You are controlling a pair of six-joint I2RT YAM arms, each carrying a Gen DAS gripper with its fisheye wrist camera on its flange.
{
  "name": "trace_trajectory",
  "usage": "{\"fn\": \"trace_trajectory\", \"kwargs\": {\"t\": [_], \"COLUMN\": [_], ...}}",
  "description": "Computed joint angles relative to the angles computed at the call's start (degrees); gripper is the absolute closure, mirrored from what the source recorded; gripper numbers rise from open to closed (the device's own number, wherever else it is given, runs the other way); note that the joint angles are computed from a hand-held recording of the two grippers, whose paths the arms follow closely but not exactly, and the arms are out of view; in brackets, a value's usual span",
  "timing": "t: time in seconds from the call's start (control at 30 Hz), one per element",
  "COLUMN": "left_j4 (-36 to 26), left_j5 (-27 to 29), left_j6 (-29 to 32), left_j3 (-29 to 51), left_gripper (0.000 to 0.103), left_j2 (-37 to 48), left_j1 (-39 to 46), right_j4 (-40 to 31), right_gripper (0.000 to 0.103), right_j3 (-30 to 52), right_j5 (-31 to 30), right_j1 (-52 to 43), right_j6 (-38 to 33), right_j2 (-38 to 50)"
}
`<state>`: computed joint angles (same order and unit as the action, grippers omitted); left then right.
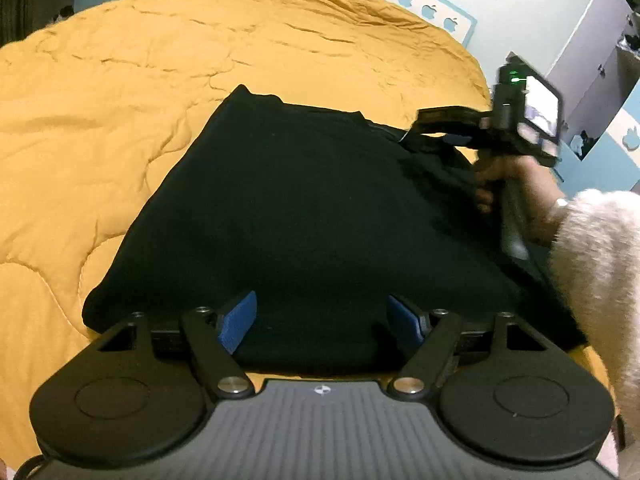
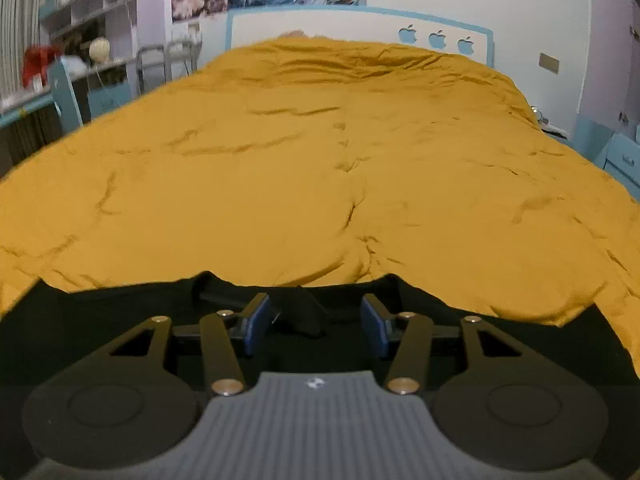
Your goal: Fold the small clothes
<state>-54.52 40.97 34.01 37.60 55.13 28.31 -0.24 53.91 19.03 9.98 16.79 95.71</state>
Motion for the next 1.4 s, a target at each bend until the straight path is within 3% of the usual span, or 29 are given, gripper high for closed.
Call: {"fn": "trace_trajectory", "kwargs": {"t": [0.2, 0.27, 0.33, 0.57, 0.83, 0.9, 0.97, 1.0, 1.13, 1.17, 1.23, 1.33, 1.4], "left_j4": [-0.45, -0.08, 0.06, 1.13, 1.55, 1.16, 1.04, 1.12, 2.45, 2.47, 2.36, 0.28, -1.78], "left_j5": [0.46, -0.04, -0.25, -0.70, -2.32, -2.35, -2.38, -2.62, -4.19, -4.38, -4.42, -3.37, -1.58], "left_j6": [0.60, 0.08, -0.12, -0.88, -0.67, -0.39, -0.19, -0.22, -1.70, -1.81, -1.86, 0.22, 3.44], "left_j3": [-0.24, -0.31, -0.33, -0.86, -1.43, -1.39, -1.52, -1.64, -2.16, -2.34, -2.60, -2.91, -3.06], "left_gripper": [0.016, 0.016, 0.015, 0.015, 0.015, 0.015, 0.015, 0.015, 0.015, 0.015, 0.015, 0.015, 0.015], "left_j2": [-0.12, -0.48, -0.63, -0.98, -2.55, -2.69, -2.94, -3.25, -4.26, -4.64, -5.23, -6.53, -6.87], "left_j1": [0.59, 0.06, -0.25, -1.02, -2.51, -2.28, -2.14, -2.36, -4.21, -4.37, -4.36, -2.23, 0.68], "right_j4": [0.84, -3.29, -3.16, -4.27, -22.93, -29.48, -39.29, -39.40, -54.13, -60.29, -63.43, -71.01, -71.71], "right_gripper": [0.056, 0.056, 0.056, 0.055, 0.061, 0.063, 0.063, 0.063, 0.062, 0.061, 0.061, 0.061, 0.061], "right_j3": [4.02, 6.54, 5.22, -3.97, -11.91, -13.57, -14.59, -14.56, -12.76, -11.38, -11.21, -11.01, -11.22], "right_j5": [-4.91, -0.38, 0.00, -0.65, 8.05, 10.82, 15.33, 15.94, 20.42, 19.11, 21.20, 22.52, 23.13], "right_j1": [-1.18, 0.22, 0.38, 1.67, 15.62, 21.53, 30.97, 31.44, 44.90, 50.48, 55.02, 65.93, 67.70], "right_j6": [5.19, 3.16, 1.62, -0.21, -4.89, -1.20, 6.78, 7.42, 22.54, 30.47, 37.44, 56.29, 58.75], "right_j2": [6.41, 9.33, 8.97, -2.31, -20.72, -25.48, -31.76, -31.55, -36.23, -36.79, -36.19, -34.92, -34.08]}}
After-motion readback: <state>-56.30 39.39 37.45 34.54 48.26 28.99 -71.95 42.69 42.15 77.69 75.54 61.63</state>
